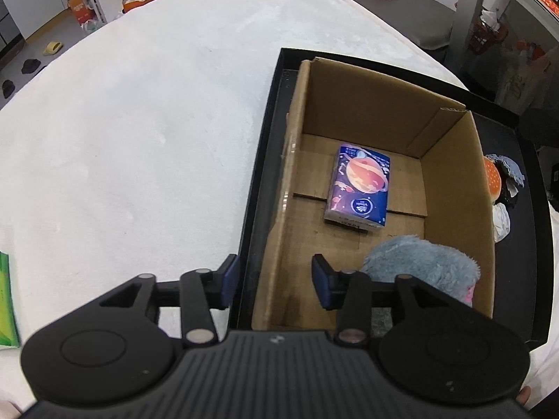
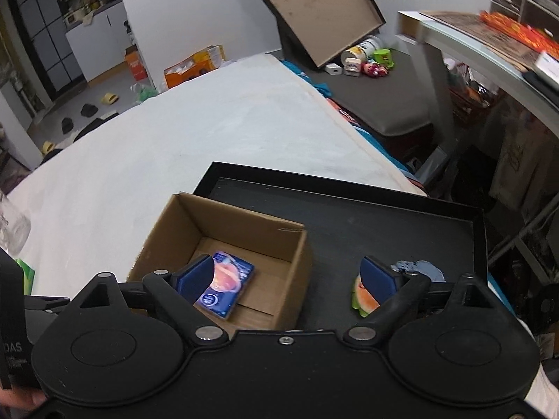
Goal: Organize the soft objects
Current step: 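Move the right gripper to the denim fabric item and close on it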
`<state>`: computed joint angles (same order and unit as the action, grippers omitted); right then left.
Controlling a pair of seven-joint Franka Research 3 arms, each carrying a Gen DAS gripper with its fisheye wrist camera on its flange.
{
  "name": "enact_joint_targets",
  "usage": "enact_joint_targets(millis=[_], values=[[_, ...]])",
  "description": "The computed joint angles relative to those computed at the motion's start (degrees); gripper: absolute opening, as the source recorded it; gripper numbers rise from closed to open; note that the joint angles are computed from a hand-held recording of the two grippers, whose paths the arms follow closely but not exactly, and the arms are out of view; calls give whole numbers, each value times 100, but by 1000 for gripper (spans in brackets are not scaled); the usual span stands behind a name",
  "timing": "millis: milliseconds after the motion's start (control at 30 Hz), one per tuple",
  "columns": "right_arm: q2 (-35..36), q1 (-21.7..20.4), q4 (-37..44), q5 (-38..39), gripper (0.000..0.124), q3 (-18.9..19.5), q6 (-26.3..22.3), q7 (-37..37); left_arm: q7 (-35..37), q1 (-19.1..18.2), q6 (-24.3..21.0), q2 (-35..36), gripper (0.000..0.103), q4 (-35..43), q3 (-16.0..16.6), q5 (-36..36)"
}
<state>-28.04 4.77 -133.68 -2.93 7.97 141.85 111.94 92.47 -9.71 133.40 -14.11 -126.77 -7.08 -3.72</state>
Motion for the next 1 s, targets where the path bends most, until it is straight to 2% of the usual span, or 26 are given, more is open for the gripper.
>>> enact_joint_targets(millis=[167,367,533,733,1000], values=[[-232,-7,-271,212,91,-220,81,-225,-201,1,35,-39,57,21,-72,178],[-401,-267,-512,274,91,-302,128,-338,-305,-31,54,-25,60,82,-104,314],[-509,-430,-783,436,91,-402,365,-349,-423,-32,20,55,61,170,-157,510],[-540,-644,-1218,478,88,-430,865,-466,-505,-47,-4,128,61,206,-238,849],[-426,-674,-1431,883,83,-682,1126,-850,-913,-63,-69,356,61,409,-373,1328]])
